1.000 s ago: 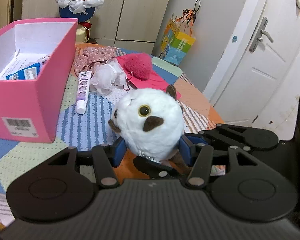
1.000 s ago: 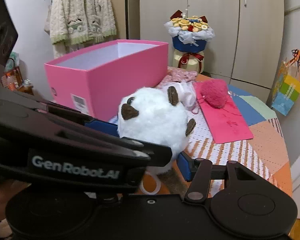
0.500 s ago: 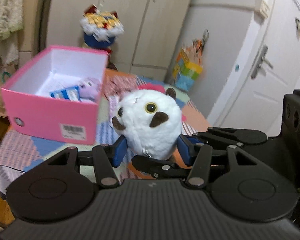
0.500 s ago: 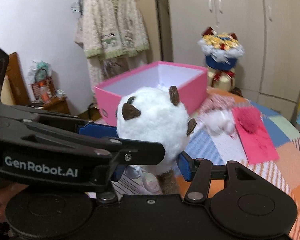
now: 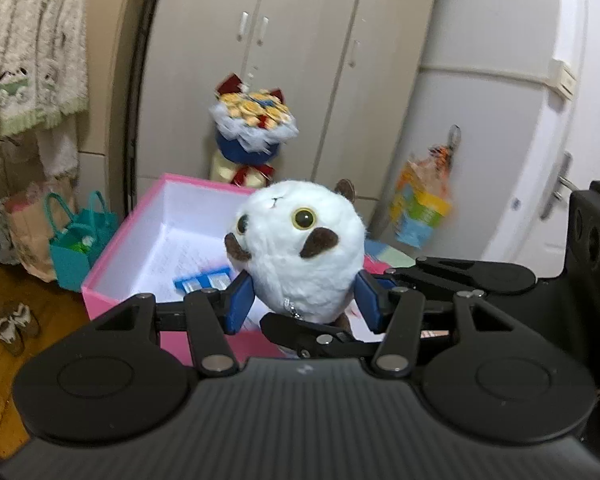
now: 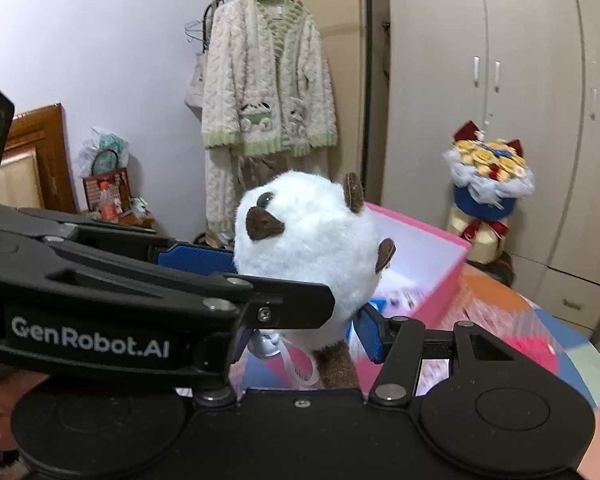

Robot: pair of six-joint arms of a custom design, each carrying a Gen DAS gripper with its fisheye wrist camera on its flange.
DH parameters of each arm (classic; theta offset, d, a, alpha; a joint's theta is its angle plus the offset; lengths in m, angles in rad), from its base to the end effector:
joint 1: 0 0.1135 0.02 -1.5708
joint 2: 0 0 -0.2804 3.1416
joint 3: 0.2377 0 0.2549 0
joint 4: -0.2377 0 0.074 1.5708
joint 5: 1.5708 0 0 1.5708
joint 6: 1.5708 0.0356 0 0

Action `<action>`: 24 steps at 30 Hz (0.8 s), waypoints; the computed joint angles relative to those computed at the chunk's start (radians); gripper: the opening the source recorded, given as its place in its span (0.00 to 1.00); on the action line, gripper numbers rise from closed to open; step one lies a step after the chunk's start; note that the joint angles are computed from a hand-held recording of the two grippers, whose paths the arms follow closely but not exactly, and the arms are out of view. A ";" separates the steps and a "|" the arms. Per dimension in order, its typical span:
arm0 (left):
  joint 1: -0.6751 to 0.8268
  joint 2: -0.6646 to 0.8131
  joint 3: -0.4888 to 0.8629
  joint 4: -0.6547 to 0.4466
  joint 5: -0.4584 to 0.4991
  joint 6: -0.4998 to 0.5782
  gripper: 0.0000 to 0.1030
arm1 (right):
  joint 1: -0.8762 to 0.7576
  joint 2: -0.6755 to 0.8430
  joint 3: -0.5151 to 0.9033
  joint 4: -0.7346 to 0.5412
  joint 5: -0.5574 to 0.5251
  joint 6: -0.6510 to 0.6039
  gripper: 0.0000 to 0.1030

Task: Organize soft objects
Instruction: 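Lift the white plush cat with the left gripper over the box, then drop the white plush cat into the box by opening the left gripper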

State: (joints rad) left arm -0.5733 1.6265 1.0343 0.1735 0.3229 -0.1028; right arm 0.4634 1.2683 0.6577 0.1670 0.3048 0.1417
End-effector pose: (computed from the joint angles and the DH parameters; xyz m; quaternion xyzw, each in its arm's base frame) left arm 0.3073 -0.2119 0.2612 0.2781 0.7845 -0.3055 0.4625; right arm 0.2475 0.1117 0.2420 -0.0538 0.8377 0.0348 0.5423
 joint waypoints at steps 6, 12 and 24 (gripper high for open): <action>0.035 0.187 0.271 -0.100 0.027 -0.011 0.51 | -0.140 0.183 0.190 -0.016 -0.135 -0.022 0.63; 0.048 0.446 0.619 -0.265 0.041 -0.070 0.51 | -0.268 0.377 0.367 -0.059 -0.278 -0.062 0.63; 0.060 0.833 1.166 -0.542 0.044 -0.168 0.51 | -0.381 0.683 0.700 -0.240 -0.417 -0.147 0.63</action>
